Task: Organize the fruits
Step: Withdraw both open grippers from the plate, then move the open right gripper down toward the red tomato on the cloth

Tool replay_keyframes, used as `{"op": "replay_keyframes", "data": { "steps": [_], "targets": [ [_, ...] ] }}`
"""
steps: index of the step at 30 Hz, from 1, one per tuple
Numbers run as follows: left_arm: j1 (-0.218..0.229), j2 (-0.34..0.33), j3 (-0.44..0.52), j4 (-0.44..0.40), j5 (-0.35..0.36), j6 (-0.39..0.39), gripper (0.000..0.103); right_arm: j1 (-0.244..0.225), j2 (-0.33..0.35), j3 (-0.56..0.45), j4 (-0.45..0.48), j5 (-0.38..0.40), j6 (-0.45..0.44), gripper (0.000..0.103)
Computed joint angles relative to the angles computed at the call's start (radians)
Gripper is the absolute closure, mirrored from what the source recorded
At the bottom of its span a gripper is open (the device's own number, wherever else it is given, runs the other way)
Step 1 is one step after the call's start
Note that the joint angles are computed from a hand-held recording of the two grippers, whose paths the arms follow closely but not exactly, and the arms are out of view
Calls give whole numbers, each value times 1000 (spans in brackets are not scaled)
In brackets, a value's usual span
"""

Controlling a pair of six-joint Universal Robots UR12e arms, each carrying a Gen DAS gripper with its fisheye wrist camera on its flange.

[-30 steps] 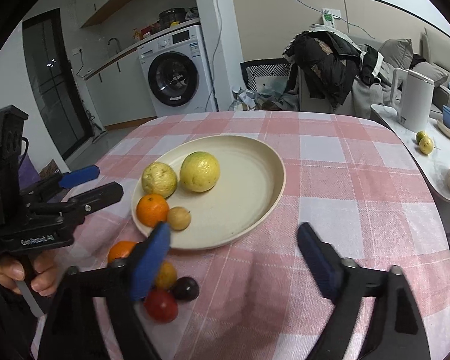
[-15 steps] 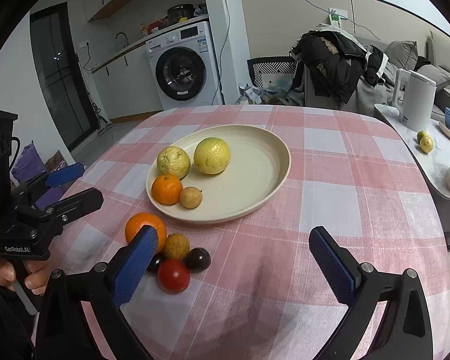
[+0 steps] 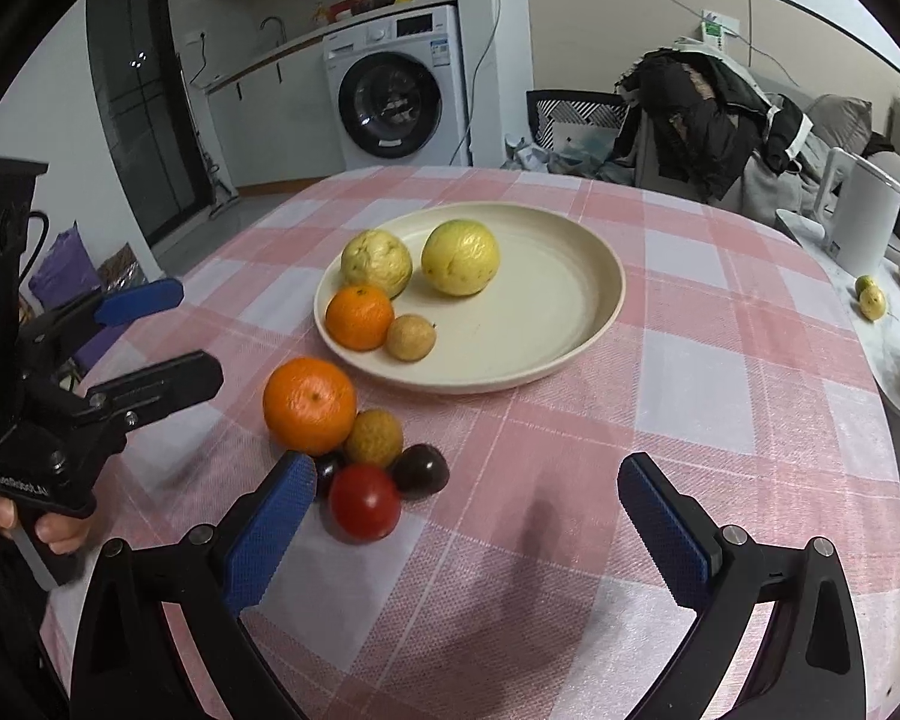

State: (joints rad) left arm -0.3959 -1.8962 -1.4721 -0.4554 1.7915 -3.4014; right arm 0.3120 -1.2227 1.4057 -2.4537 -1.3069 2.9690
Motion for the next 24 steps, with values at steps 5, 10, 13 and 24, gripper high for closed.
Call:
{"op": "replay_keyframes", "data": {
  "steps": [5, 10, 13, 24],
  "targets": [
    [0, -5, 4, -8, -2, 0, 1, 5, 5, -9, 45, -12, -15, 0],
    [1, -10, 7, -13, -9, 1, 1, 8, 9, -13, 74, -14, -28, 0],
    [1, -12, 8, -15, -10, 2, 1, 9, 10, -14, 85, -15, -34, 0],
    [1, -16, 11, -26, -20, 8, 1, 21, 21, -27, 129, -57, -40, 0]
  ]
}}
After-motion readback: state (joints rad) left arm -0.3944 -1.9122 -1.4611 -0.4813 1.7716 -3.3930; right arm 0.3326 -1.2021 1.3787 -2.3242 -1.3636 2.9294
